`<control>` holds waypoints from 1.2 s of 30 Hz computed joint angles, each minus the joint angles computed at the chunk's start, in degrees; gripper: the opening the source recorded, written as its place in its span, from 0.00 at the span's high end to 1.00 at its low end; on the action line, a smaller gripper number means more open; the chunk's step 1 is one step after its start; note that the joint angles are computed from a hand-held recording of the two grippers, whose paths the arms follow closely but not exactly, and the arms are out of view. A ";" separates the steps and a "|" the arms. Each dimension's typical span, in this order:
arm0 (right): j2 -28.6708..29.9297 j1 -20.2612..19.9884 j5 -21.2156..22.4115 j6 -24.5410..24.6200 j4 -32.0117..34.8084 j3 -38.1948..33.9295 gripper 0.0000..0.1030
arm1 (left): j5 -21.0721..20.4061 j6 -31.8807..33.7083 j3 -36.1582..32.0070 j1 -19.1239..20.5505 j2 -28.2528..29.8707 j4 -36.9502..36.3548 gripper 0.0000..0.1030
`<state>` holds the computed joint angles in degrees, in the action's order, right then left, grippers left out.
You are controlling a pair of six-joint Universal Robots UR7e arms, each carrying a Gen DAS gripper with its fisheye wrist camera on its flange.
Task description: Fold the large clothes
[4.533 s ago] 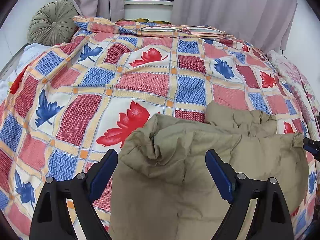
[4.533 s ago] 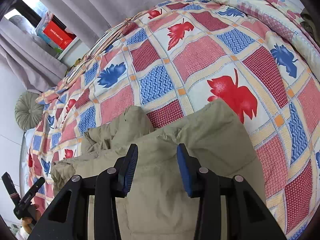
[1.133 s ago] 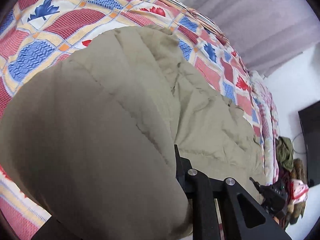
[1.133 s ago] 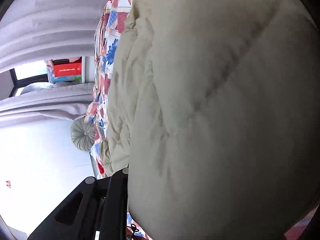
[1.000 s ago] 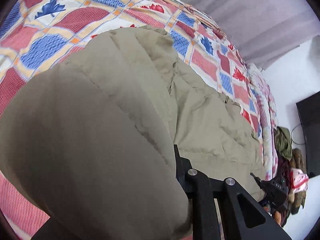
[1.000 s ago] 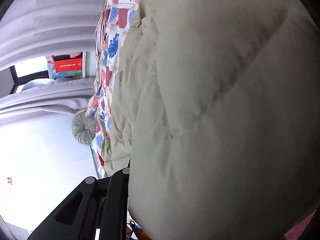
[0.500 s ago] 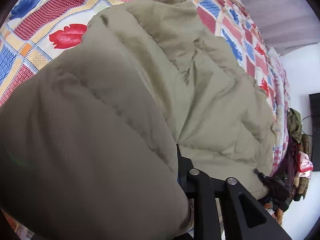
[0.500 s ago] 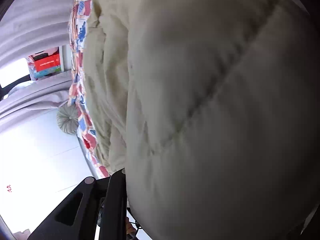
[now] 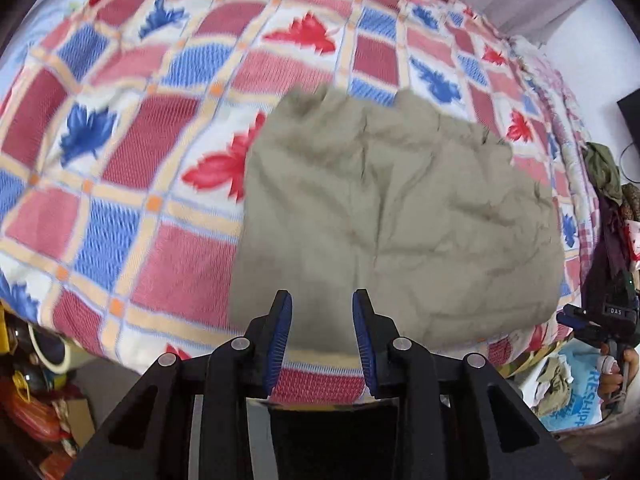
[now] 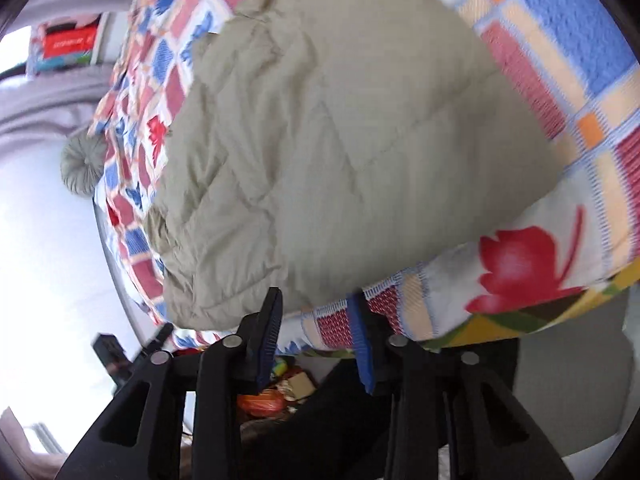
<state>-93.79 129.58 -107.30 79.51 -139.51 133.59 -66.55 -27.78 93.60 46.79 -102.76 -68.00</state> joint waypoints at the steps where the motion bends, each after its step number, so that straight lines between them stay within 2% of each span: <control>1: -0.49 1.08 -1.48 -0.60 2.25 -1.29 0.77 | -0.65 1.10 -0.39 0.10 0.69 -2.12 0.68; 4: 2.38 2.46 -7.59 -4.73 5.52 -6.87 0.78 | -2.73 6.07 1.48 0.79 2.93 -10.22 0.68; 6: 6.85 0.98 -10.17 -9.92 4.97 -11.07 0.78 | -3.61 9.37 3.75 1.16 4.60 -15.30 0.68; 10: 11.35 -2.00 -10.60 -19.98 -1.34 -10.68 0.78 | -5.91 14.50 8.29 1.96 9.27 -25.39 0.68; 12: 14.99 -3.59 -9.96 -24.82 -4.84 -11.23 0.78 | -4.72 16.74 10.74 1.92 11.11 -29.34 0.68; 14: 16.79 -2.54 -9.95 -25.78 -4.95 -11.66 0.78 | -3.20 17.58 12.82 2.63 13.11 -32.32 0.68; 17: 21.90 -4.97 -10.31 -28.86 -7.51 -11.98 0.78 | -0.77 18.34 14.97 4.35 14.58 -36.22 0.68; 19: 23.20 -6.39 -11.19 -31.47 -8.66 -11.84 0.88 | 0.67 19.35 14.93 5.62 15.16 -38.10 0.68; 20: 23.06 -6.84 -11.57 -32.47 -8.72 -11.78 0.89 | 1.20 19.83 14.54 6.23 15.32 -38.57 0.68; 24: 19.77 -7.42 -17.61 -32.02 -3.30 -12.14 0.89 | 5.23 21.01 12.16 8.47 15.97 -39.11 0.68; 28: 14.31 -7.66 -26.55 -25.52 9.70 -12.98 0.89 | 8.77 21.36 11.39 9.51 16.27 -40.55 0.68; 31: 12.64 -7.85 -31.60 -20.23 17.83 -13.63 0.89 | 12.15 21.49 12.09 9.95 16.63 -43.27 0.68; 33: 11.36 -9.07 -32.03 -19.02 18.36 -12.50 0.89 | 12.46 20.28 11.74 11.32 17.73 -44.43 0.68; 36: 10.68 -11.76 -31.23 -21.16 13.21 -9.99 0.89 | 12.77 19.59 11.68 12.93 19.80 -46.95 0.68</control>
